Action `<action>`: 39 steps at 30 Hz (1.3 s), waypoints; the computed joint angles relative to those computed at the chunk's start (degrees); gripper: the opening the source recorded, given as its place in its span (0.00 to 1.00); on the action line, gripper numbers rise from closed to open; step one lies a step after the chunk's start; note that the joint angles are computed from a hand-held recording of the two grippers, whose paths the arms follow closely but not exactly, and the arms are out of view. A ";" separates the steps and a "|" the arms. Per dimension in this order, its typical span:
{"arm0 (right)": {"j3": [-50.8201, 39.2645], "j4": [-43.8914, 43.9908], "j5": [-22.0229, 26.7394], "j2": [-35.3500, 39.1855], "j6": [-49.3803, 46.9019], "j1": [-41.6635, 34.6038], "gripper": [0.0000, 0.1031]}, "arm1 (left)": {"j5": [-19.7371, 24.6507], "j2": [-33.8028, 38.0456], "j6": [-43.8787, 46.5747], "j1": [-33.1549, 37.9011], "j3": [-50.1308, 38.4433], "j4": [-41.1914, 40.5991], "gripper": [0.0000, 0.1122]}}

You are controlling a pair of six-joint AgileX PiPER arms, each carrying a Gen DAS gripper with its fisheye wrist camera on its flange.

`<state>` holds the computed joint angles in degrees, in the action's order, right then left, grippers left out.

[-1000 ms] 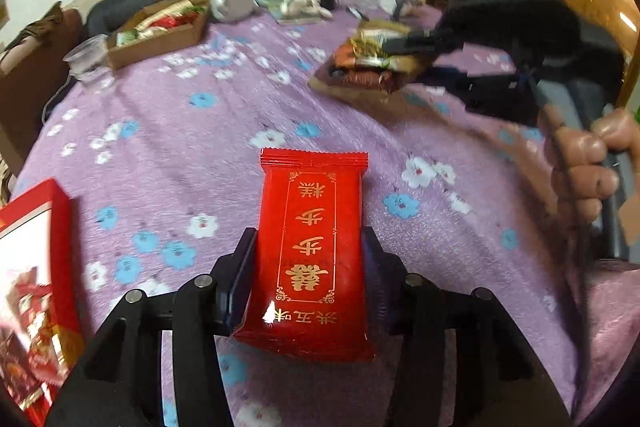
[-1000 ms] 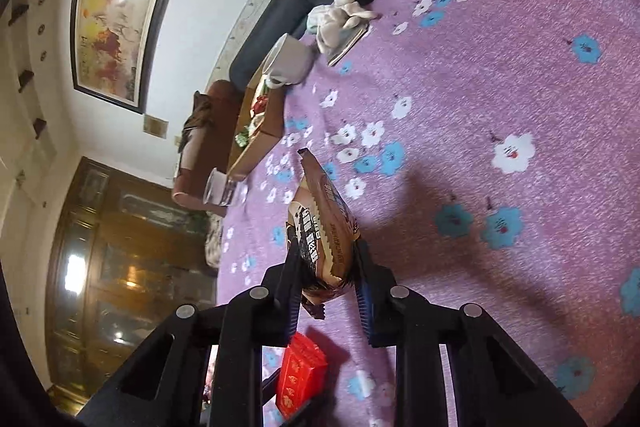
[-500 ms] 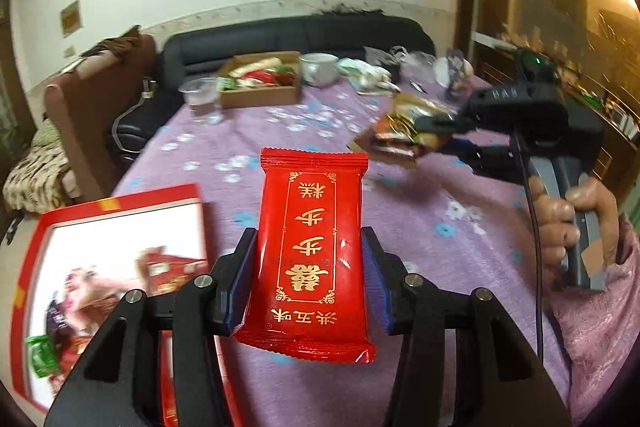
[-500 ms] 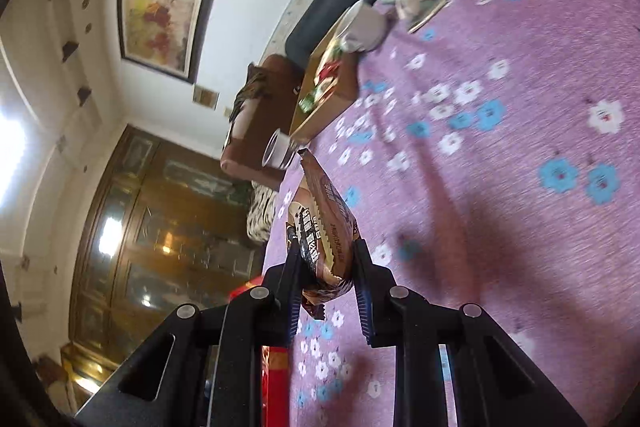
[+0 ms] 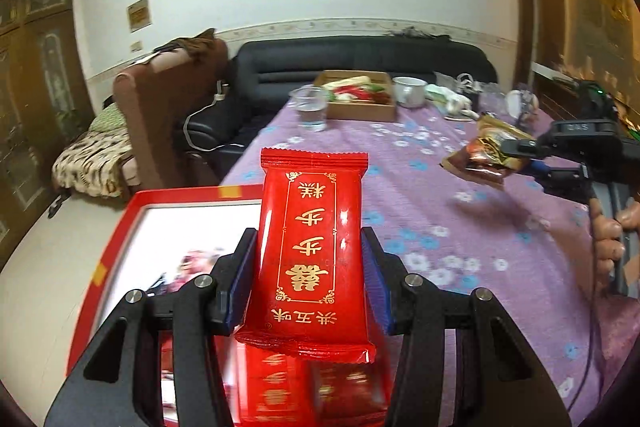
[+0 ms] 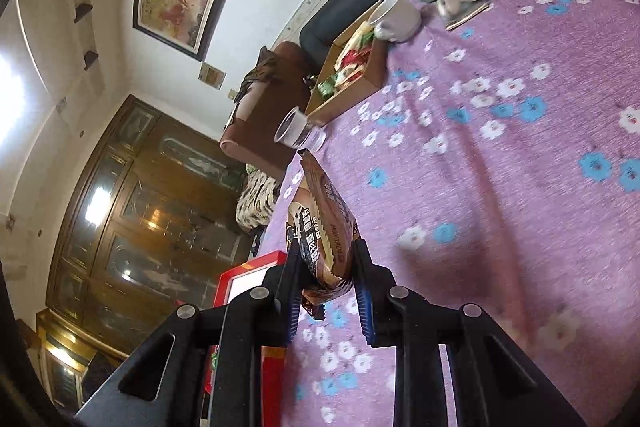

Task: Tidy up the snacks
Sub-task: 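Carry the red packet and gold bag to the tray and release them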

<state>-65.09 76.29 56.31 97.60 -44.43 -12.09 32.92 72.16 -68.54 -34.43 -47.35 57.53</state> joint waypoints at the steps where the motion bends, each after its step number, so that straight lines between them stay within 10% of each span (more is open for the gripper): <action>1: 0.08 0.27 -0.27 -0.22 0.28 1.12 0.22 | -0.36 -0.18 -0.08 0.83 0.43 -0.03 0.43; 25: -8.71 2.62 -10.48 7.71 3.97 33.00 0.22 | -8.54 -1.49 0.32 18.06 7.06 1.37 0.43; 39: 3.25 -23.02 -38.18 -8.68 18.06 45.53 0.67 | 11.90 -3.09 -15.55 6.73 6.80 11.99 0.76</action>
